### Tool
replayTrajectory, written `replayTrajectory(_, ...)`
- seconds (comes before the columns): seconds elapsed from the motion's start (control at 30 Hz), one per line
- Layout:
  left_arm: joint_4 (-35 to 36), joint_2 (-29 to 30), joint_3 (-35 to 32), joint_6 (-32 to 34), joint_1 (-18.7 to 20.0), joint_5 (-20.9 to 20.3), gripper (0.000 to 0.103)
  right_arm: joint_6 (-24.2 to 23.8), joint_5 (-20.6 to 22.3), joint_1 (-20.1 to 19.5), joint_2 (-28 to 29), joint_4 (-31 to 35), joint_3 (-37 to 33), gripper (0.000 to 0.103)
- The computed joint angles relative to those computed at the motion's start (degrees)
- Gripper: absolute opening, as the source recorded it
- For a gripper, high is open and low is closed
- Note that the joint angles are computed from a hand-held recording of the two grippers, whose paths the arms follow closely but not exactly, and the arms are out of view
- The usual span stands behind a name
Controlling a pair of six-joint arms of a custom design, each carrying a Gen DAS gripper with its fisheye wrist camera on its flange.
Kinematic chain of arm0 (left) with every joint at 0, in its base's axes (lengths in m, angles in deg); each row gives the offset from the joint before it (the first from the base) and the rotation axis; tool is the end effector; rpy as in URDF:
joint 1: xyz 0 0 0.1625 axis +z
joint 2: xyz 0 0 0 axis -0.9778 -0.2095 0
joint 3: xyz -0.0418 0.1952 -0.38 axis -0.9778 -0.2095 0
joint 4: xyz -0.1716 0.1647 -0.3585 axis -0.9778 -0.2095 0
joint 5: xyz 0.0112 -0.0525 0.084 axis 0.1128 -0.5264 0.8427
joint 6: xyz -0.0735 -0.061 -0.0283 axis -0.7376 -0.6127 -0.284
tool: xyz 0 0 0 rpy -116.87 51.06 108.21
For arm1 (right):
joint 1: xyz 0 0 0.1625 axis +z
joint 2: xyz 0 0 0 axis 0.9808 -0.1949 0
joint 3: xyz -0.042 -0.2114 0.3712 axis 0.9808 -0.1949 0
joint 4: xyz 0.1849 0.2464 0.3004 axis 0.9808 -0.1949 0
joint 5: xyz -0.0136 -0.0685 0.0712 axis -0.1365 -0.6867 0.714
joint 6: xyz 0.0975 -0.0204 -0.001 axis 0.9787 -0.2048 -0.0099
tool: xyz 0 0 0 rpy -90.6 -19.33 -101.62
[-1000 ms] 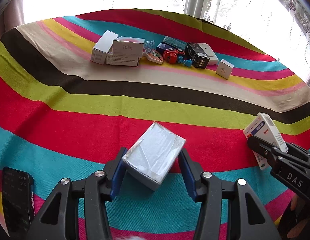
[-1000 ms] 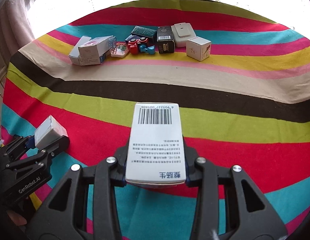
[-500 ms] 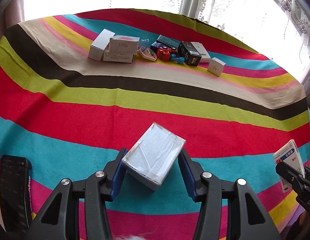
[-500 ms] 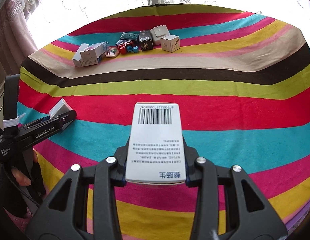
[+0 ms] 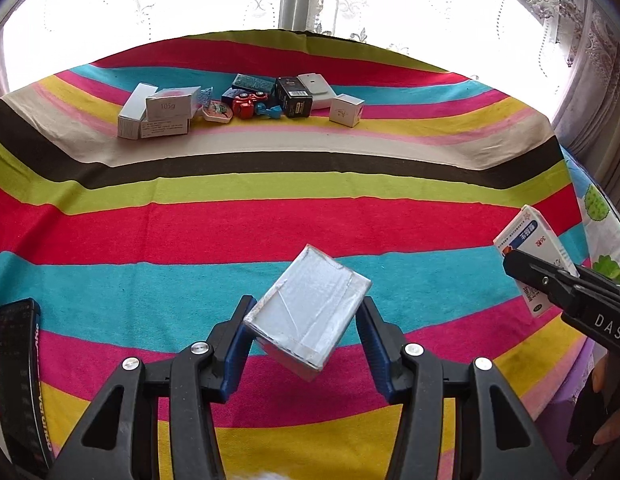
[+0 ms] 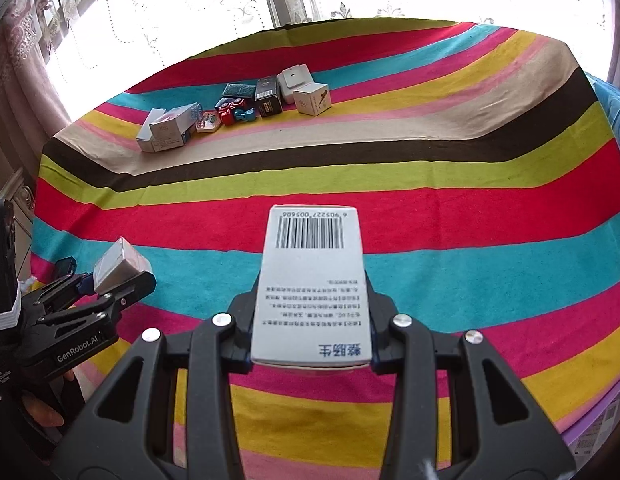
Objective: Organize rigid objects
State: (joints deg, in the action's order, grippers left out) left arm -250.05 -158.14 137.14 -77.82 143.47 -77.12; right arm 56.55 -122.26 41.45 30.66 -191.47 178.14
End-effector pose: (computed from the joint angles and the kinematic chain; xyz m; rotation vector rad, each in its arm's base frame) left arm 0.0235 -0.4399 0.3216 0.3102 2.3319 -0.8580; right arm 0.3705 -0.4794 -0.0515 0.6418 -2.4919 0.7842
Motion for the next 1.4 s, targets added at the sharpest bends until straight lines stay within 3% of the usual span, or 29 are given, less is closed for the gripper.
replayTrajectory(0.67, 5.6, -2.84, 4.67, -0.94, -11.57, 1.6, 0.052, 1.12, -2.91, 0.19, -9.19, -4.92, 12.19, 0.043)
replayTrajectory(1.1, 9.76, -3.01, 8.04, -1.48, -21.39, -2.01, 0.052, 2.32, -7.87, -0.26, -17.1, -8.93, 22.3, 0.043)
replayTrajectory(1.4, 13.34, -0.73, 8.28, -2.06, -25.11, -6.0, 0.052, 5.15, -10.62, -2.16, -20.82, -10.87, 28.44, 0.043)
